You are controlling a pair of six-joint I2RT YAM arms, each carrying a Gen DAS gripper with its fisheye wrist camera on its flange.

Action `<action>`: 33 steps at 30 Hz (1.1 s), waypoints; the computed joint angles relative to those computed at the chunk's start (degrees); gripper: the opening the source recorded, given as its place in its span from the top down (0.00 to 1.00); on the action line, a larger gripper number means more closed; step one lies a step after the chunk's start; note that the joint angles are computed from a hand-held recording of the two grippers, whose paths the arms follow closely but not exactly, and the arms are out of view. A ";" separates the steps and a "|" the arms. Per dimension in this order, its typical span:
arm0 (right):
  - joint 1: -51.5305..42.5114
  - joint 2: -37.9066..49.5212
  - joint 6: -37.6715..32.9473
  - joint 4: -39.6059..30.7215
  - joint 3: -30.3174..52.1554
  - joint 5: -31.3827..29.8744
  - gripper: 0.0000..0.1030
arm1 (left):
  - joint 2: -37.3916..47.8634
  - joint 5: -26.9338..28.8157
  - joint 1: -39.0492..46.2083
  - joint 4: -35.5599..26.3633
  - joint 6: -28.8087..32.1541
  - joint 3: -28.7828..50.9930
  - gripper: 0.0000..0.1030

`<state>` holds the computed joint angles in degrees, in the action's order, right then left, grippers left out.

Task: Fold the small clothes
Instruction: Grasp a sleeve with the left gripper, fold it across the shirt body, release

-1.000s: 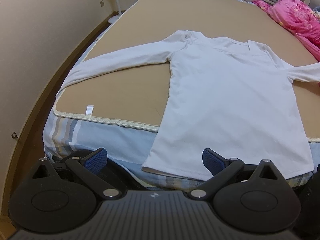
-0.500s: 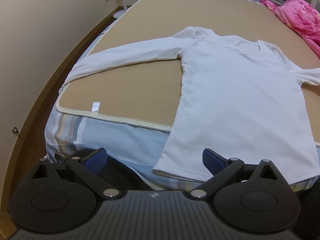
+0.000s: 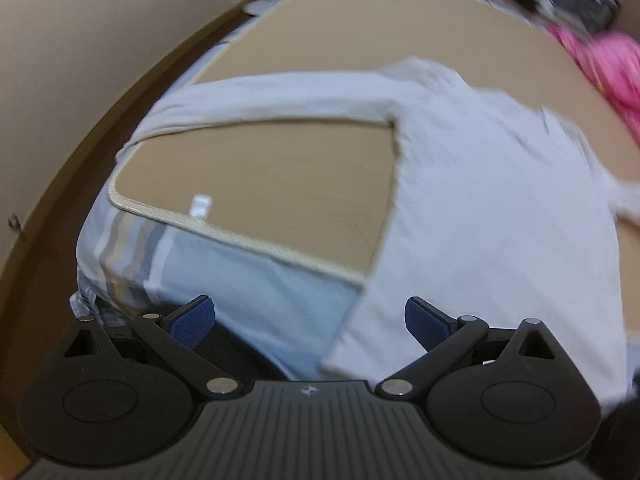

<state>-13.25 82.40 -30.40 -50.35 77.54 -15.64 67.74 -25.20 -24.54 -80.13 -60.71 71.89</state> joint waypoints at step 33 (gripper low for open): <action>10.31 16.05 1.79 3.47 11.09 16.33 0.23 | 38.75 19.01 64.46 32.73 20.08 23.86 0.94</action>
